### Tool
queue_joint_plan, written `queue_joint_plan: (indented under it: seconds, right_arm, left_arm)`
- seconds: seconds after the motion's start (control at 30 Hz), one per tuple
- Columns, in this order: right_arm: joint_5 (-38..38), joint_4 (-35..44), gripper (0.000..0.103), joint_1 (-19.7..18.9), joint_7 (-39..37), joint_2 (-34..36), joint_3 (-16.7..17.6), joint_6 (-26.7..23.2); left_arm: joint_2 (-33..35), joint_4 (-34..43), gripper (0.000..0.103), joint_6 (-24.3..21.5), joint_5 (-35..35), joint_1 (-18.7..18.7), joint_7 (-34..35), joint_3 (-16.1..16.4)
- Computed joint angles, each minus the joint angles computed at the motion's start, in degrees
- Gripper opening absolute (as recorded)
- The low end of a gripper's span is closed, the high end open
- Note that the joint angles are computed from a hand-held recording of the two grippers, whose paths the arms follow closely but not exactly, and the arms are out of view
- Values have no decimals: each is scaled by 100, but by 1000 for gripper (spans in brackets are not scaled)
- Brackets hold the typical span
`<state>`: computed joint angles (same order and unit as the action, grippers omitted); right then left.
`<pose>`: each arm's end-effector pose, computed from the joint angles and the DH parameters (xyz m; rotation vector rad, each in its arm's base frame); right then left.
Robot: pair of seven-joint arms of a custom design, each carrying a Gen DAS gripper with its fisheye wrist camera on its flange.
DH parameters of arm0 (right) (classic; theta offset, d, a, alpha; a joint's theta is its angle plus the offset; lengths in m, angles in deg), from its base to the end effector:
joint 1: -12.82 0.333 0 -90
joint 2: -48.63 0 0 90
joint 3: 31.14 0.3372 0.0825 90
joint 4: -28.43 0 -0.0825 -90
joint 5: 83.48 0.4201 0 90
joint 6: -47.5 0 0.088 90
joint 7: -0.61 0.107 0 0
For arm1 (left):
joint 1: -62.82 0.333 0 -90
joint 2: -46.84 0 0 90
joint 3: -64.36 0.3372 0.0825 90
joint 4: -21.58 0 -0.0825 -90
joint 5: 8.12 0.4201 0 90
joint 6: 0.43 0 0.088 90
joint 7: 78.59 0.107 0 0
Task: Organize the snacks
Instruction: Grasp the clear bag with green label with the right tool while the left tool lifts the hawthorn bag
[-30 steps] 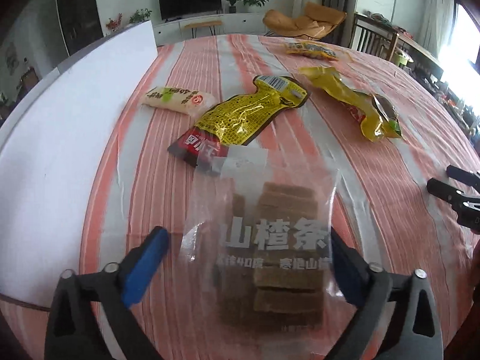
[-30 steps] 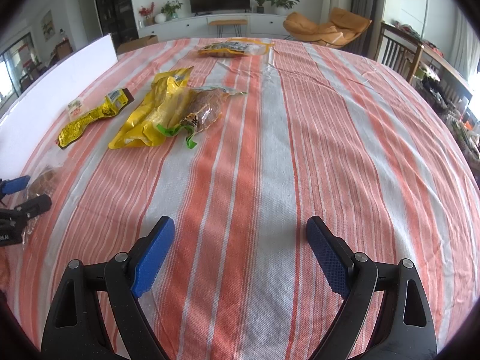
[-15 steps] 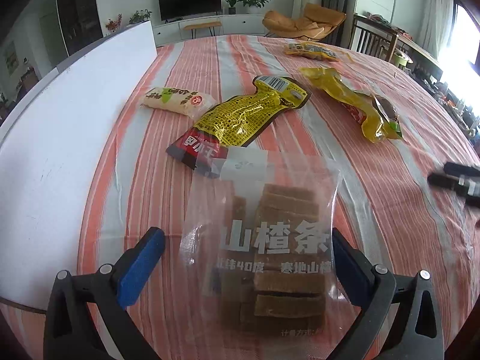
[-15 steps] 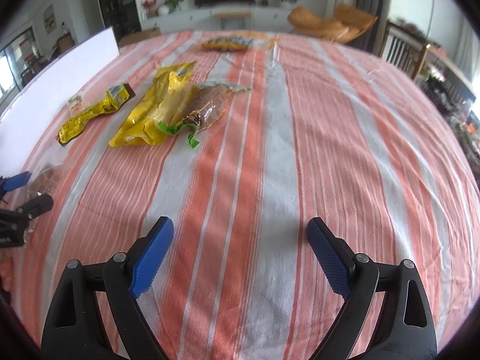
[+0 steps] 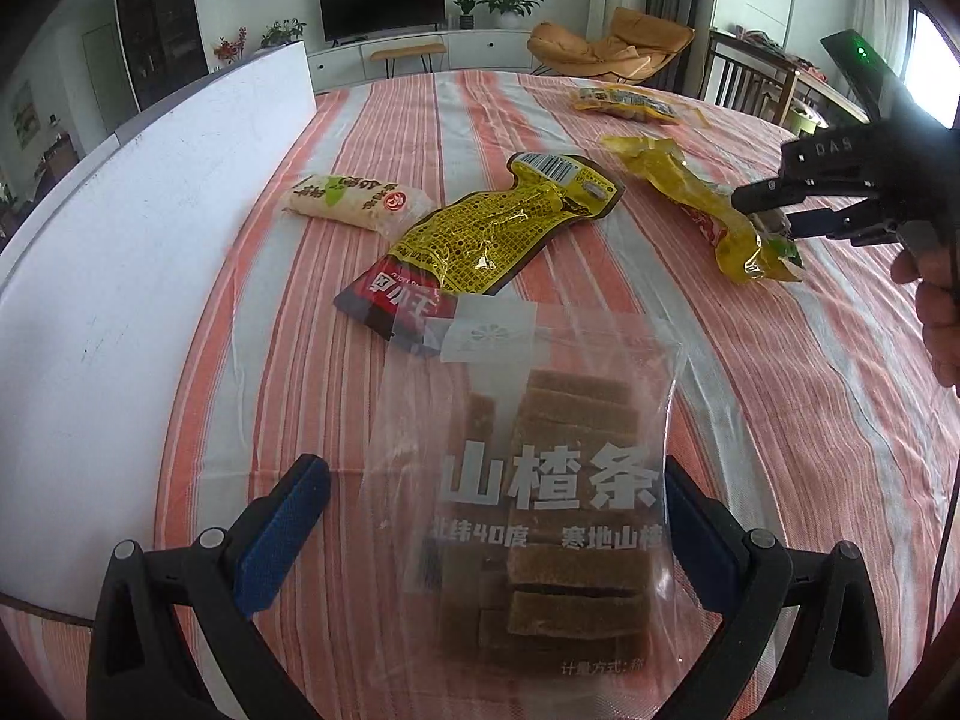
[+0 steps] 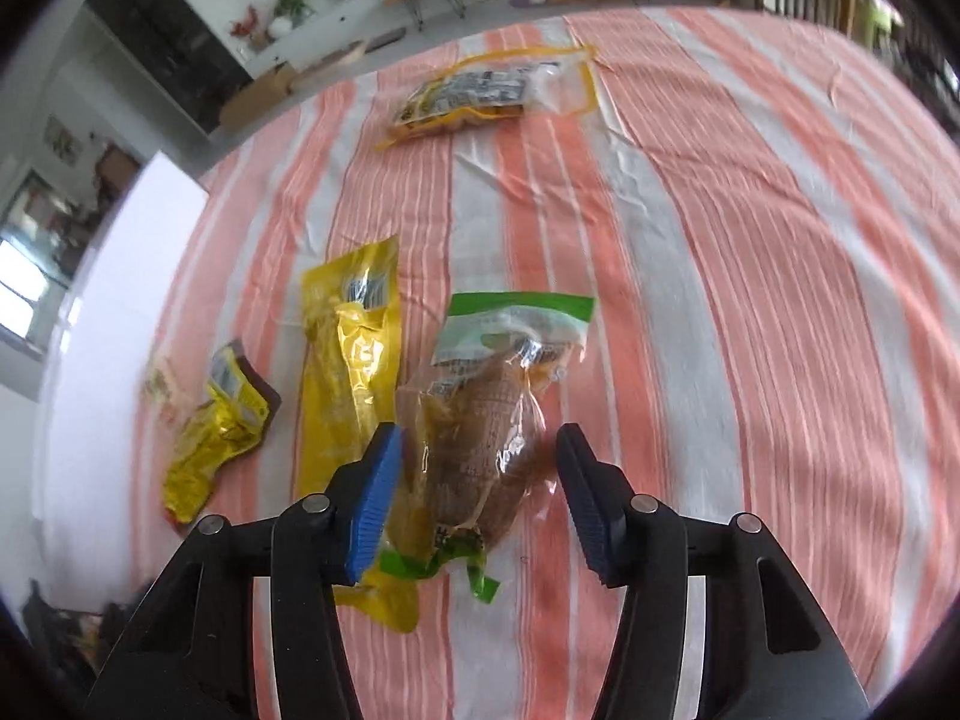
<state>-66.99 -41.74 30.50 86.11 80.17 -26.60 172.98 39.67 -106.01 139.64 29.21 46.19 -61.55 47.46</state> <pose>0.7417 0.2959 0.5131 -2.1371 1.5312 0.0026 0.4682 -0.3135 0.4623 -2.0602 1.6080 -0.5236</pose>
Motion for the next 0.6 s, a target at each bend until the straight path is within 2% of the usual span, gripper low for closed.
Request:
queue_joint_plan:
  seconds: [0.07, 0.2, 0.27, 0.33, 0.4, 0.47, 0.53, 0.6]
  right_arm:
    - [-40, -122, 49, -6, -195, -90, 23, -12]
    - [-93, -399, 46, -67, -641, -357, 28, -316]
    - [-93, -904, 46, -129, -980, -762, 33, -395]
    - [-235, -1647, 47, -122, -1378, -1318, -3, -181]
    - [-300, -2456, 50, -138, -1665, -1912, -40, 169]
    - [84, -2925, 76, -249, -1911, -2241, -35, 447]
    - [421, -3308, 76, -305, -2048, -2485, -46, 886]
    - [491, -3292, 76, -296, -1965, -2423, -53, 993]
  left_arm:
    - [-1, -1, 103, 3, -1, -1, 3, 2]
    - [-2, -3, 103, 2, 0, -2, 5, 2]
    - [-2, -1, 103, 4, -1, -2, 5, 3]
    - [2, 2, 103, -3, 5, -2, -1, 0]
    - [9, 13, 103, -16, 8, -3, -8, -2]
    - [7, 10, 103, -11, 6, -5, -4, 2]
    - [10, 11, 103, -9, 6, -5, 1, 3]
    - [6, 9, 103, -10, 6, -5, 0, 3]
